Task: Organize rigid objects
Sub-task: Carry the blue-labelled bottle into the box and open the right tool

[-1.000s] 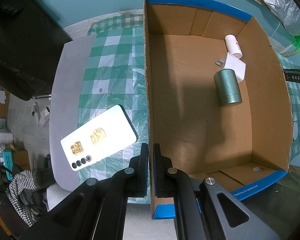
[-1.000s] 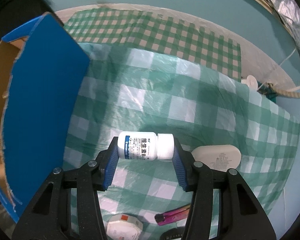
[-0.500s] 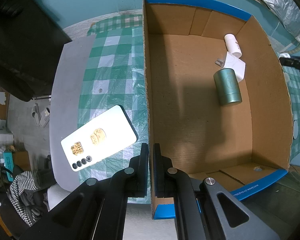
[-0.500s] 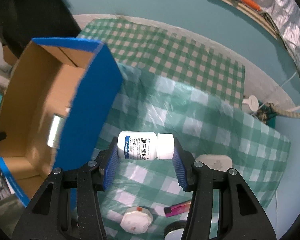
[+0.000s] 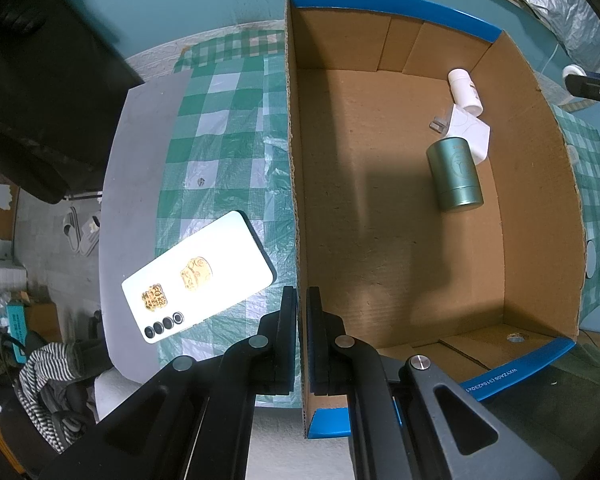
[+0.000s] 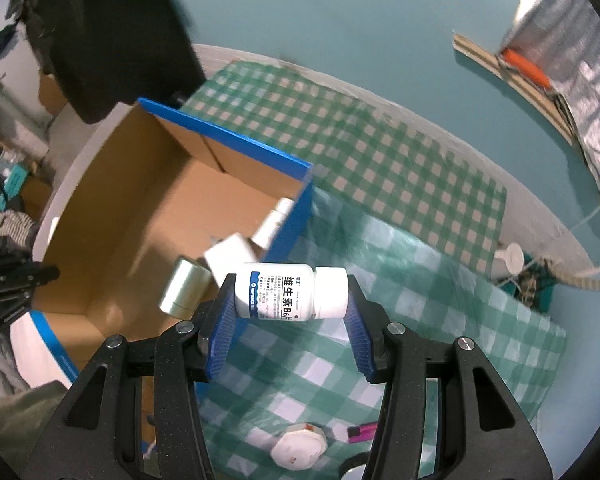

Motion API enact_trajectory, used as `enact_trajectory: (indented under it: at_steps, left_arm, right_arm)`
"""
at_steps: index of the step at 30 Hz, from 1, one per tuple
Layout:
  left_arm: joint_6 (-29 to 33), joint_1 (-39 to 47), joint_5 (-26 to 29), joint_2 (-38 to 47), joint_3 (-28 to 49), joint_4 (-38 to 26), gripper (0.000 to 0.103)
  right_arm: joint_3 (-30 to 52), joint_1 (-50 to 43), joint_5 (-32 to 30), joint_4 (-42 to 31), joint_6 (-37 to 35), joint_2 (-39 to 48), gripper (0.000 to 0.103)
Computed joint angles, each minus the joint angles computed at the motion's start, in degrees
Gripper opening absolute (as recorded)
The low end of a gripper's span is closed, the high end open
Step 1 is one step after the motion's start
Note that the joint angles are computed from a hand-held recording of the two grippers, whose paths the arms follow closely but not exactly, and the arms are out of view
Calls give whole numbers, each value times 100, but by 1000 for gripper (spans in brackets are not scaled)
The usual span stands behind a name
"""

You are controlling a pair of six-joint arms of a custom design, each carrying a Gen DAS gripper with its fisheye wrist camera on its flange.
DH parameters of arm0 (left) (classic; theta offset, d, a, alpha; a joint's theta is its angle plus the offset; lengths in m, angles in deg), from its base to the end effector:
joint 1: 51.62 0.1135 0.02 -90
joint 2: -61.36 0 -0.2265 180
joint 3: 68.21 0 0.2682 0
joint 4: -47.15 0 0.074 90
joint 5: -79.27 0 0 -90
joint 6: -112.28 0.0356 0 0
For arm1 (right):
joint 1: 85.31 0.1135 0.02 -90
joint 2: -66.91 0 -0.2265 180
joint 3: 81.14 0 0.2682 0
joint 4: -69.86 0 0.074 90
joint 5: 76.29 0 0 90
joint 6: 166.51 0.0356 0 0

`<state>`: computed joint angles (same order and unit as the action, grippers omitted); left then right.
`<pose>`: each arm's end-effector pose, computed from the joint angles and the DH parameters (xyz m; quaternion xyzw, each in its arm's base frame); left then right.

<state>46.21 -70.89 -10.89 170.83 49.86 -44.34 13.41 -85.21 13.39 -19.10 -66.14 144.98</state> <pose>0.3533 -0.1234 0.2584 0.3673 0.9280 0.0039 0.0619 0.2634 0.0007 0.3067 0.0880 0.9844 0.0166 0.1514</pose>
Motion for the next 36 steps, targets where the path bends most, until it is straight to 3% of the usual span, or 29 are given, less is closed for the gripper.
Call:
enact_trajectory:
  at_steps: [17, 36]
  left_arm:
    - [55, -15, -8, 53, 101, -47, 4]
    - [62, -4, 6, 25, 76, -43, 4]
  right_arm:
    - [241, 1004, 112, 130, -144, 645, 50]
    - [71, 1121, 109, 151, -230, 702, 51]
